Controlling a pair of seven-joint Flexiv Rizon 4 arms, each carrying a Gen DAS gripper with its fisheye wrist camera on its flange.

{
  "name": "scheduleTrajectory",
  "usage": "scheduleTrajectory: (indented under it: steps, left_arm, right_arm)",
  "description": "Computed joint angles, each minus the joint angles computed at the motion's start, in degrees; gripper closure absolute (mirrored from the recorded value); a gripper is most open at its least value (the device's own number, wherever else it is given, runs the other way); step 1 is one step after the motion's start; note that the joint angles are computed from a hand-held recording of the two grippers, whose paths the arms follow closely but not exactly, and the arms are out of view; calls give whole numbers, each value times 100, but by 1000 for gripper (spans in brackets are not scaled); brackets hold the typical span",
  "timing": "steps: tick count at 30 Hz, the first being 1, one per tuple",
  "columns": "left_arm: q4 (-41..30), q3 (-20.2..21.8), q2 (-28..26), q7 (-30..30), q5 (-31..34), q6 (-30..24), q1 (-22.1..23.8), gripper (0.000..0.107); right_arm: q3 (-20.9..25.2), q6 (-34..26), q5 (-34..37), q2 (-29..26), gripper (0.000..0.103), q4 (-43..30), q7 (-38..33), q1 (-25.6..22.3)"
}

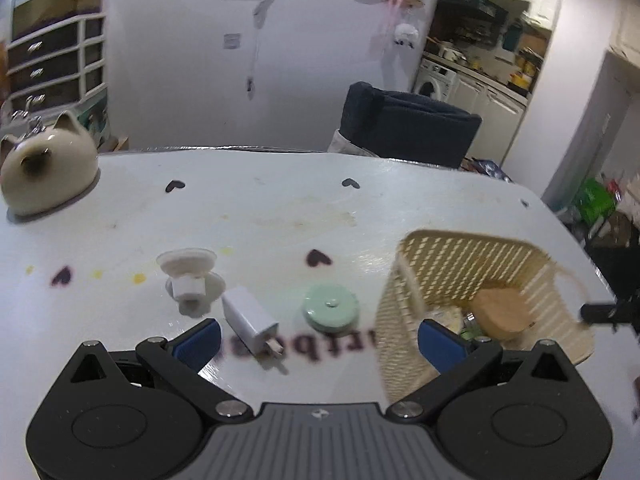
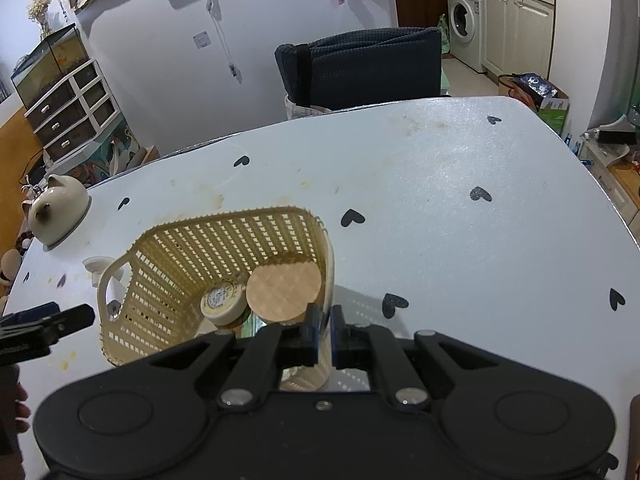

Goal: Organize rigid objects
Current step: 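Move the left tool to the white plug adapter and grasp it, then carry the white adapter over the basket and release it with the left tool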

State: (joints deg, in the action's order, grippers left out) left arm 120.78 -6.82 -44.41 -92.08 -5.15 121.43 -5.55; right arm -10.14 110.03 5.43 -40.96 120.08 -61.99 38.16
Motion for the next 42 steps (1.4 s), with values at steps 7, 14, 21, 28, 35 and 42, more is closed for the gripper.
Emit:
scheduleTrajectory:
  steps: [7,14,21,28,35,42]
  left_arm:
    - [-473,-650,-390,654,1137,-449,1039,5]
    - [-935,-499,-570,1455,1026,-1075,993,22]
    - [-1113,-575,-689,1965,827,-1249,1099,35]
    - [-1096,-708,-745,2150,662,-1302,1203,56]
    - [-844,-533,-675,1923,454,-1003,967,56]
    - [-483,-487,-478,1479,304,-937,844,56]
  right_arm:
    - [52,-8,-47,8,97,0,-30,-61]
    - [92,-11,-72,8,97,-11,-37,-107]
    - [113,-4,-76,4,97,-16,-26,-124]
    - [113,-4,-76,4,97,-15,-24,-124]
    - [105,-4,-76,4,97,-14,-28,-118]
    - [115,-6,-82,6,97,-16,-27,-128]
